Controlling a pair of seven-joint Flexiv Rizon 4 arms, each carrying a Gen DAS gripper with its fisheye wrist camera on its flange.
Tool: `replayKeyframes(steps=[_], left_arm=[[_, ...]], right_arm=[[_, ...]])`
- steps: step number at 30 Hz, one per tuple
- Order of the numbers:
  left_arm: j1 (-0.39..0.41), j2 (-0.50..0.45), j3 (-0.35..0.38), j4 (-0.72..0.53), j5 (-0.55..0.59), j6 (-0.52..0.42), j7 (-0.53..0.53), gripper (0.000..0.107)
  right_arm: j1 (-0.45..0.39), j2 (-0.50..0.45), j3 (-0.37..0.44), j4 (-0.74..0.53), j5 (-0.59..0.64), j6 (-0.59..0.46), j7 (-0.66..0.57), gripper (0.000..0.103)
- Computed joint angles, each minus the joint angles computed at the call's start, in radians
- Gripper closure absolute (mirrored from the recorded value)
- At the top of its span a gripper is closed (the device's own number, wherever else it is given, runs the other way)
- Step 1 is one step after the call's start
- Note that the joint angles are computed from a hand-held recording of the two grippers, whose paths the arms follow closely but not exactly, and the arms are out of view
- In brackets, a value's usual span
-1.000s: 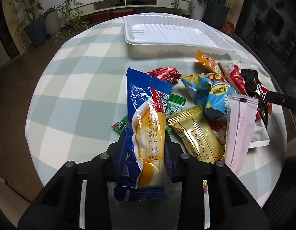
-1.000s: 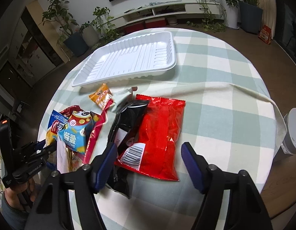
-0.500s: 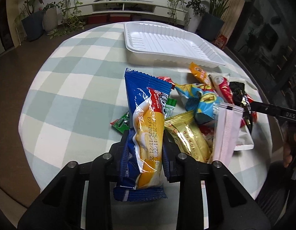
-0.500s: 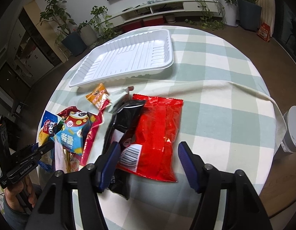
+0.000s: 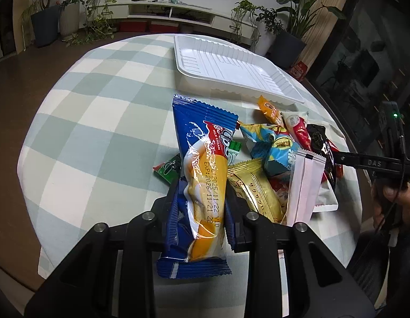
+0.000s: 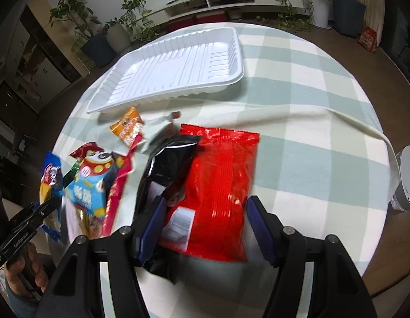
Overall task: Organize snacks
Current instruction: 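Close the right tool on the red chip bag while the left tool holds the blue packet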
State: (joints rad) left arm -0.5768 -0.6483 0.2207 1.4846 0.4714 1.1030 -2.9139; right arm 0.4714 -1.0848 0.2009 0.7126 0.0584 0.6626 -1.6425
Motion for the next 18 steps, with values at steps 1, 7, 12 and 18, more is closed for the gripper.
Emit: replayKeyframes(steps=[1,7,12,18], left_arm=[[0.000,0.001,0.001,0.002,0.000,0.002,-0.004,0.080],[0.004,0.002,-0.001,0.016,-0.005,0.018,-0.020,0.080],[0.011,-0.003,-0.007,0.014,-0.019,0.021,-0.002,0.080],[0.005,-0.004,0.004,0.018,-0.021,0.028,-0.009,0.080]], right_arm=[[0.003,-0.011,-0.005,-0.018,-0.006,-0.012,0.007,0.037],[0.036,-0.047,-0.052,-0.060,-0.062,-0.014,-0.014,0.044],[0.047,-0.017,-0.069,0.029,-0.115,0.075,-0.025,0.055],[0.026,0.020,-0.057,0.105,-0.118,0.146,0.002,0.063]])
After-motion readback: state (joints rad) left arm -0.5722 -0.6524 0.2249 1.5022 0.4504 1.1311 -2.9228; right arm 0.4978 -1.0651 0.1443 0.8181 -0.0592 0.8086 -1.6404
